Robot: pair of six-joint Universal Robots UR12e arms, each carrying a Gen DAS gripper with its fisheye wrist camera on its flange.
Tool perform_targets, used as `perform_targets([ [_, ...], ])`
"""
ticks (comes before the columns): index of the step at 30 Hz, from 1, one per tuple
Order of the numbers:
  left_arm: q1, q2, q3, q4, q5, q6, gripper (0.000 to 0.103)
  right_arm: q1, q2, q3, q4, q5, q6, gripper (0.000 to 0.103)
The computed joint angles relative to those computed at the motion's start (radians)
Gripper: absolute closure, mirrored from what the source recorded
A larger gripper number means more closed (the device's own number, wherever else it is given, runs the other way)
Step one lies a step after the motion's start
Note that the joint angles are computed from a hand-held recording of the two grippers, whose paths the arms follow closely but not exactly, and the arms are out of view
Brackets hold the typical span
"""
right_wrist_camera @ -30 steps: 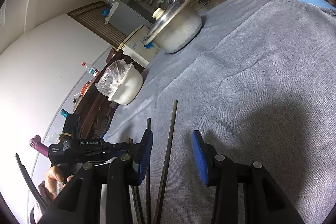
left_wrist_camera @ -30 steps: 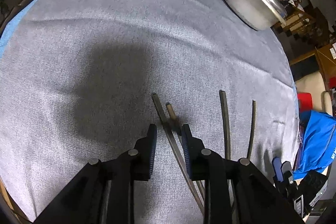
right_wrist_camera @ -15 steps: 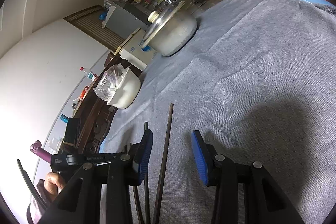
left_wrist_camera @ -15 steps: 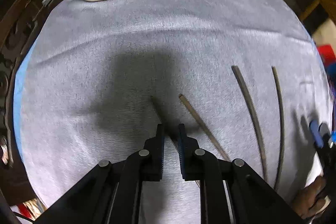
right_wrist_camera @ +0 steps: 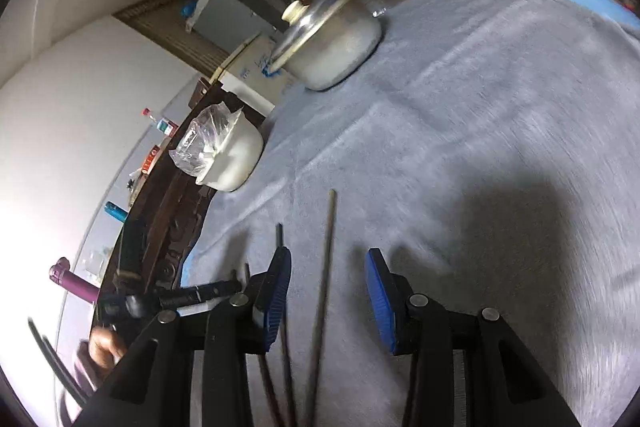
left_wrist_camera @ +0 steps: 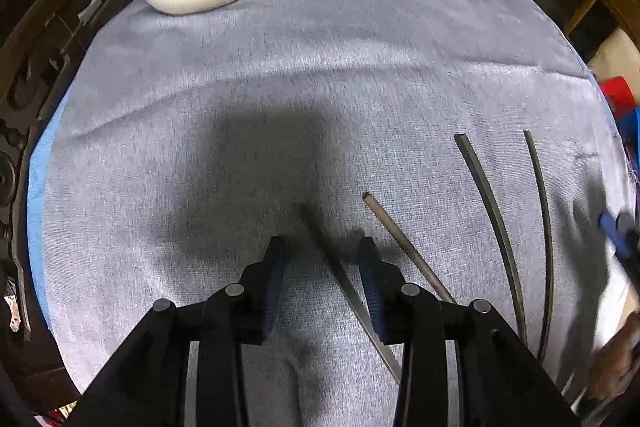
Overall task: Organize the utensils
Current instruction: 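Close the left tool on one dark chopstick while the right tool closes on another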
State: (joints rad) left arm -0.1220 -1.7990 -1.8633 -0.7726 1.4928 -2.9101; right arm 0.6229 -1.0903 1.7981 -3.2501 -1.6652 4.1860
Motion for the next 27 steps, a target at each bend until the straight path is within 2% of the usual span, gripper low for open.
perform_targets([
  [3, -0.003, 0.004, -0.023, 0.058, -0.004, 0.002, 0.068, -0.028, 0.001, -0.084, 0.22, 0.072, -0.04, 0.061],
  [4, 0.003, 0.013, -0.037, 0.072, -0.013, 0.01, 0.079, -0.032, 0.006, -0.125, 0.322, 0.078, -0.065, 0.061],
  [5, 0.006, 0.016, -0.045, 0.087, -0.019, 0.018, 0.089, -0.033, 0.011, -0.152, 0.386, 0.078, -0.081, 0.061],
  [6, 0.0, 0.025, -0.055, 0.095, -0.021, 0.022, 0.091, -0.035, 0.021, -0.197, 0.483, 0.078, -0.104, 0.061],
  [10, 0.011, 0.046, -0.09, 0.13, -0.046, 0.145, 0.098, -0.038, 0.075, -0.36, 0.839, 0.099, -0.157, 0.062],
  [12, 0.027, 0.066, -0.102, 0.094, -0.114, 0.237, 0.098, -0.031, 0.106, -0.432, 0.976, 0.086, -0.204, 0.064],
  [14, 0.043, 0.078, -0.112, 0.068, -0.16, 0.314, 0.097, -0.02, 0.123, -0.474, 1.046, 0.044, -0.233, 0.068],
  [16, 0.052, 0.088, -0.122, 0.061, -0.168, 0.349, 0.097, -0.007, 0.141, -0.517, 1.123, -0.011, -0.256, 0.075],
  [19, 0.067, 0.098, -0.13, 0.046, -0.18, 0.328, 0.095, 0.005, 0.15, -0.538, 1.166, -0.061, -0.287, 0.089],
  [20, 0.074, 0.098, -0.13, 0.041, -0.187, 0.316, 0.095, 0.006, 0.149, -0.535, 1.161, -0.064, -0.296, 0.094],
  [24, 0.062, 0.093, -0.126, 0.051, -0.15, 0.26, 0.094, 0.013, 0.136, -0.506, 1.125, -0.075, -0.297, 0.097],
  [26, 0.045, 0.093, -0.122, 0.059, -0.126, 0.232, 0.094, 0.014, 0.115, -0.464, 1.068, -0.058, -0.277, 0.097],
  [27, 0.041, 0.093, -0.125, 0.072, -0.113, 0.229, 0.095, 0.012, 0.096, -0.423, 1.005, -0.037, -0.265, 0.097],
])
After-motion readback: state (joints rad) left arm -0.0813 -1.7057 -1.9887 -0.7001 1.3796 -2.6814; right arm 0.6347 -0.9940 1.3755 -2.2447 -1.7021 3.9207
